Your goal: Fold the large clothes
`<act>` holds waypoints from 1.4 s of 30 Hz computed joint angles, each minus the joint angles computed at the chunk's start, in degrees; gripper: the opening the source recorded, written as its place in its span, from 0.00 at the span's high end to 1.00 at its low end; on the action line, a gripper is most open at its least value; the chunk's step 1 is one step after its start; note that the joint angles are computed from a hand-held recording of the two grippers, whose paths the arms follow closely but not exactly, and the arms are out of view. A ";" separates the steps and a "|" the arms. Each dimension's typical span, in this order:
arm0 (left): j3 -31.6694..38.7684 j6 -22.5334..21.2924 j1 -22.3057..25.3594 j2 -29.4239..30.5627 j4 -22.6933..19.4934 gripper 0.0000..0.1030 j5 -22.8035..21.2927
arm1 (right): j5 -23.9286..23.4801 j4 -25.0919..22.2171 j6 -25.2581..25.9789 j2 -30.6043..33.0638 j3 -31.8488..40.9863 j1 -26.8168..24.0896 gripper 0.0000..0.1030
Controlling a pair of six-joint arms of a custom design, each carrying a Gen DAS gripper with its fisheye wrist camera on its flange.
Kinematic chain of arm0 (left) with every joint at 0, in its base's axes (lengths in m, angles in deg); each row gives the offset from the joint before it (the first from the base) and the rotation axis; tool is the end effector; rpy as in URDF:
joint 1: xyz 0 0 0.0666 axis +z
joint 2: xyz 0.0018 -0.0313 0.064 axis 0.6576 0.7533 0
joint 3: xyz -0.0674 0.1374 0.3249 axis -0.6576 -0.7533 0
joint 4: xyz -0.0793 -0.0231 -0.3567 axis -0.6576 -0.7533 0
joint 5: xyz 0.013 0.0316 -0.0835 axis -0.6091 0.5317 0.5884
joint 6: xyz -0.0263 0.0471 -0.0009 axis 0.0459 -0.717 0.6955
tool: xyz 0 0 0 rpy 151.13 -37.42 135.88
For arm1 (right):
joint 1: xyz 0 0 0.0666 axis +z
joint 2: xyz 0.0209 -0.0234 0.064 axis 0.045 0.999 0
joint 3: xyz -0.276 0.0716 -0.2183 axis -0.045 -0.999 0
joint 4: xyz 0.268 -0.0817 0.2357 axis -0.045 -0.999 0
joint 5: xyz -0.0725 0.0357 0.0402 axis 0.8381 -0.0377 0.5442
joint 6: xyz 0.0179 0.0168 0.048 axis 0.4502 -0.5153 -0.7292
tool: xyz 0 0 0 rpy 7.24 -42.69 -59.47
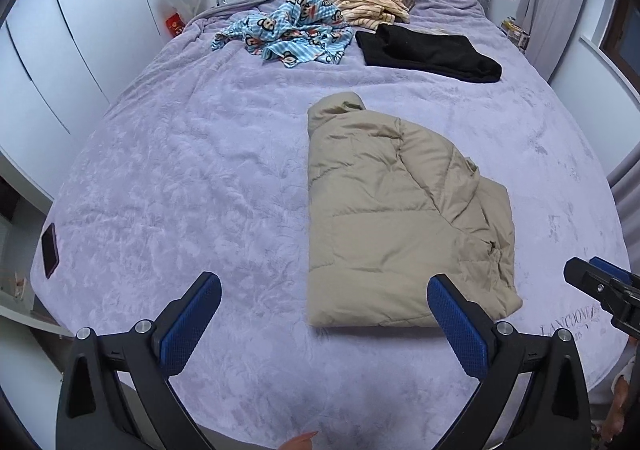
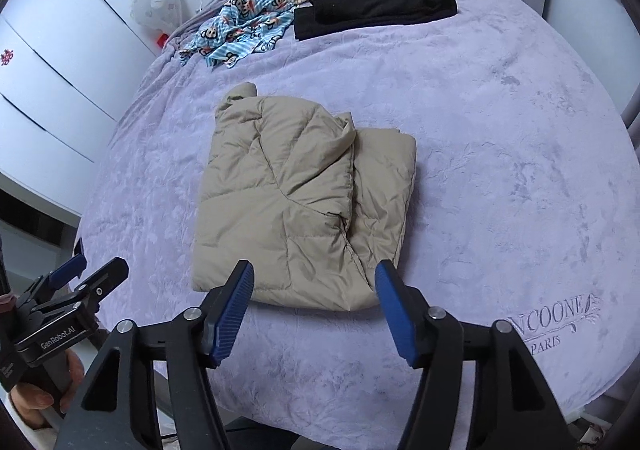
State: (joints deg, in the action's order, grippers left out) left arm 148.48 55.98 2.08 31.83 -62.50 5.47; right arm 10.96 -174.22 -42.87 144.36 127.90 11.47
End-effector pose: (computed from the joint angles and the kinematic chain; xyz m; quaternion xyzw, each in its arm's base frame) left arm 0.3549 -0.2687 0.5002 -0.1529 0.9522 0.0386 0.2617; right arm 0.4816 0.0864 0.5199 -0.1251 0.9605 0.1700 0.1812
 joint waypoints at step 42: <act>4.04 -0.05 1.80 -0.49 -2.35 0.00 -1.41 | 10.20 4.25 -6.07 -0.94 5.40 4.52 0.00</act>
